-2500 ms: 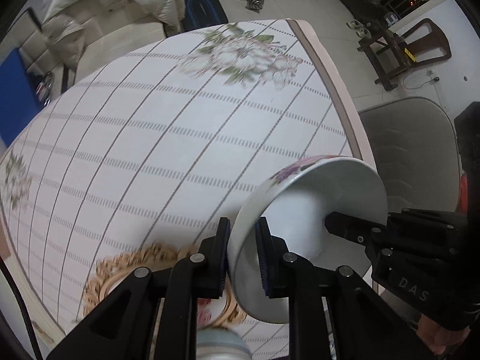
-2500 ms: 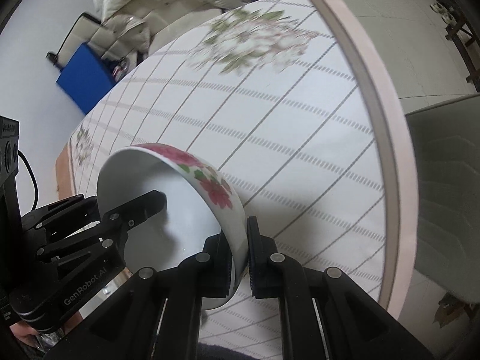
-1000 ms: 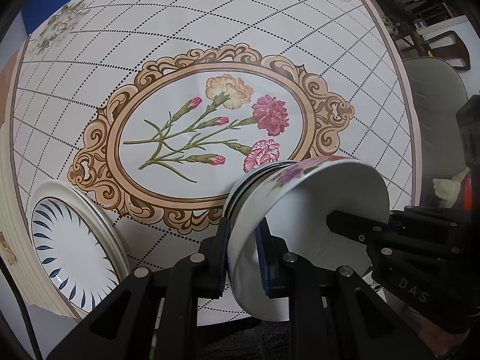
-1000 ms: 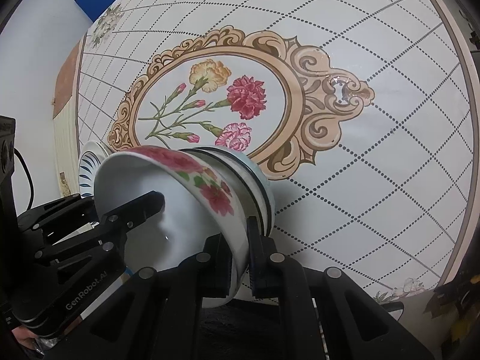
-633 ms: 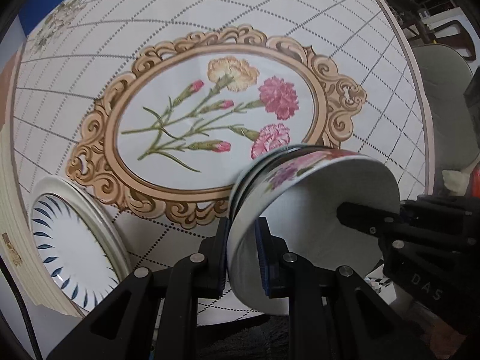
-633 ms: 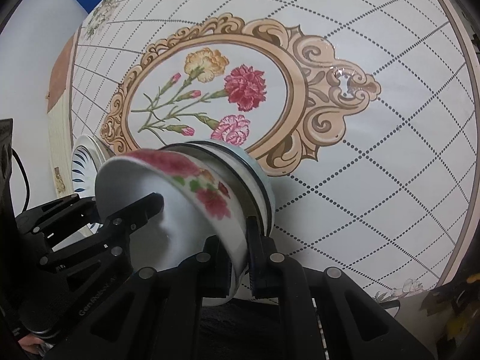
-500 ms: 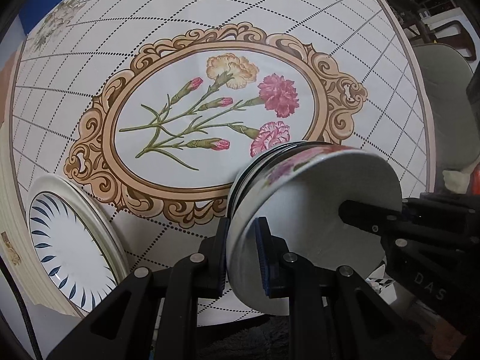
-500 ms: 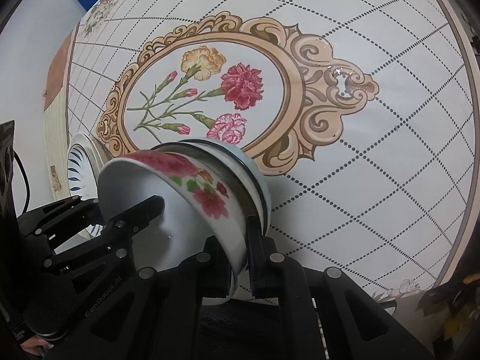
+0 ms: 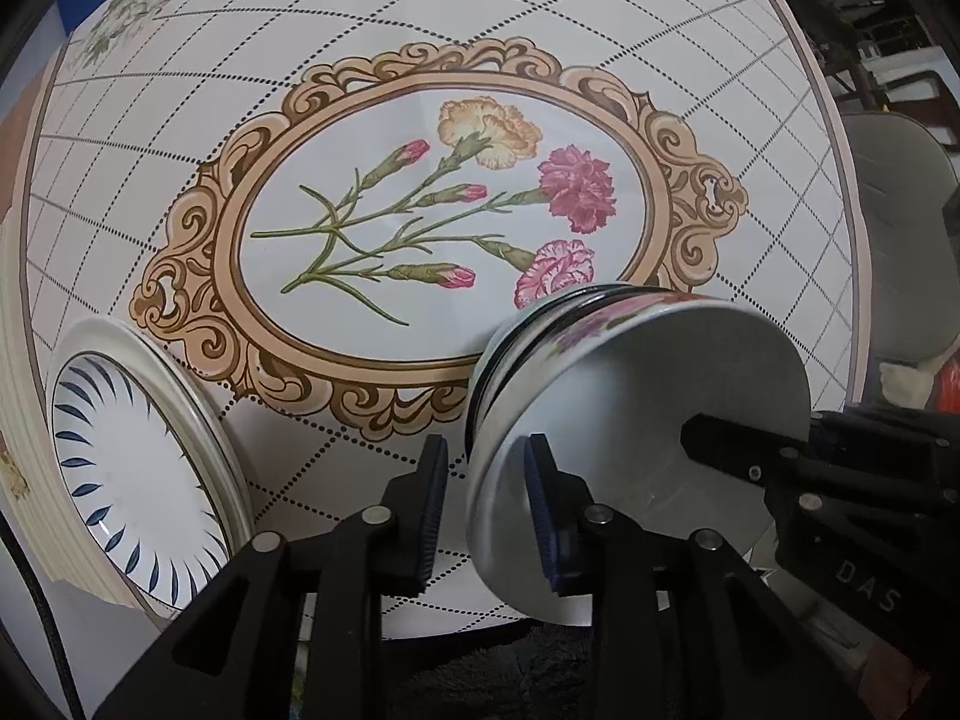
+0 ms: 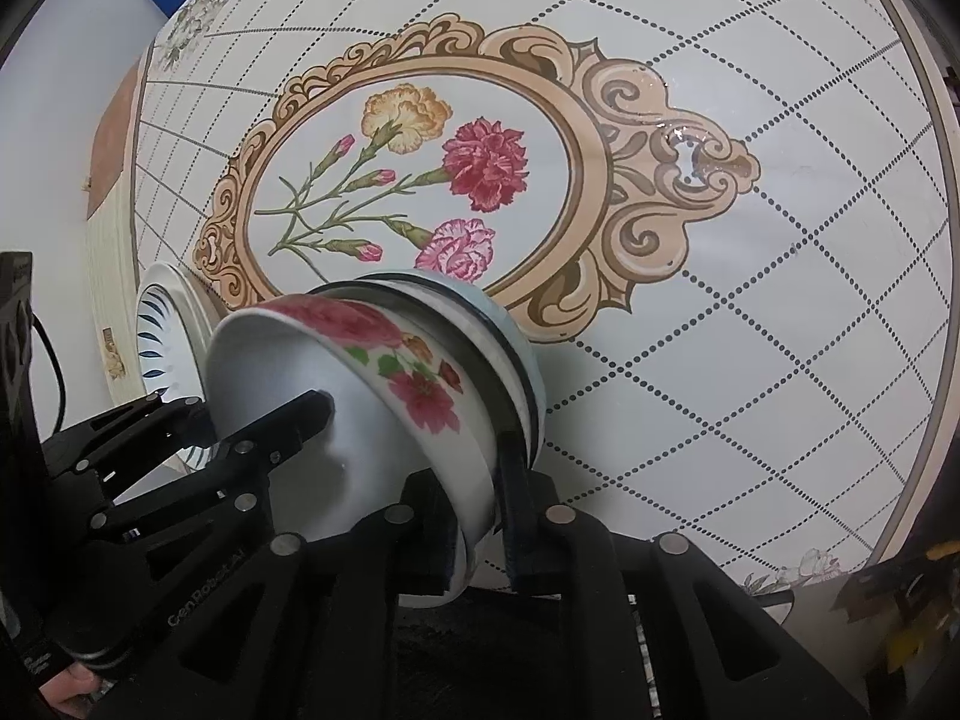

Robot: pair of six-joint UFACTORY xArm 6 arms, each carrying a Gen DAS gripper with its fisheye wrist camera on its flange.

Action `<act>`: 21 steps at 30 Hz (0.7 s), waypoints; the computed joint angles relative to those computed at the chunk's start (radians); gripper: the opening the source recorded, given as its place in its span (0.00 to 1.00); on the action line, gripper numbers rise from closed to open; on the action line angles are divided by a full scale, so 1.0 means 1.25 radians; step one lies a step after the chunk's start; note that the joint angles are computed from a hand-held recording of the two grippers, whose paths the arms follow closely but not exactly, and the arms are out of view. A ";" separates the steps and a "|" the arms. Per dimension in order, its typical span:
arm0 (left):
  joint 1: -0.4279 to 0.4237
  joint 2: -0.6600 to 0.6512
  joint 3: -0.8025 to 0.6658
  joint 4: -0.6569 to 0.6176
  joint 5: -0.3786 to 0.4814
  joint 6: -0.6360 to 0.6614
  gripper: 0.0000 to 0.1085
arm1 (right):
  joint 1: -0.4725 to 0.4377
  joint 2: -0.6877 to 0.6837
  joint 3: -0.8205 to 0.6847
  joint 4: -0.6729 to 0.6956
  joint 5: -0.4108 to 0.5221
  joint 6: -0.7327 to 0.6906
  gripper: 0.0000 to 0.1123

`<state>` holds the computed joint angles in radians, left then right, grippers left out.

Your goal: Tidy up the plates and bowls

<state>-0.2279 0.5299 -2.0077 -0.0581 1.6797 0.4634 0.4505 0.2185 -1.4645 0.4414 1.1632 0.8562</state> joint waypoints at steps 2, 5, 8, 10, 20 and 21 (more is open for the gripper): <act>0.001 -0.003 0.002 0.002 -0.006 -0.005 0.26 | -0.001 -0.003 0.002 0.008 -0.004 -0.004 0.20; 0.004 -0.010 0.005 0.003 -0.013 -0.006 0.28 | -0.001 -0.007 0.004 0.018 -0.010 -0.006 0.26; 0.006 -0.021 0.014 0.004 -0.022 -0.006 0.29 | -0.001 -0.007 -0.003 0.020 -0.005 -0.008 0.29; 0.008 -0.014 -0.002 0.004 -0.018 -0.008 0.29 | -0.001 -0.009 -0.004 0.022 -0.004 -0.008 0.30; 0.008 -0.034 0.014 -0.002 -0.028 -0.025 0.29 | 0.003 -0.025 0.004 0.029 0.001 -0.009 0.31; 0.007 -0.035 0.015 -0.001 -0.029 -0.027 0.29 | 0.003 -0.027 0.005 0.029 0.001 -0.008 0.31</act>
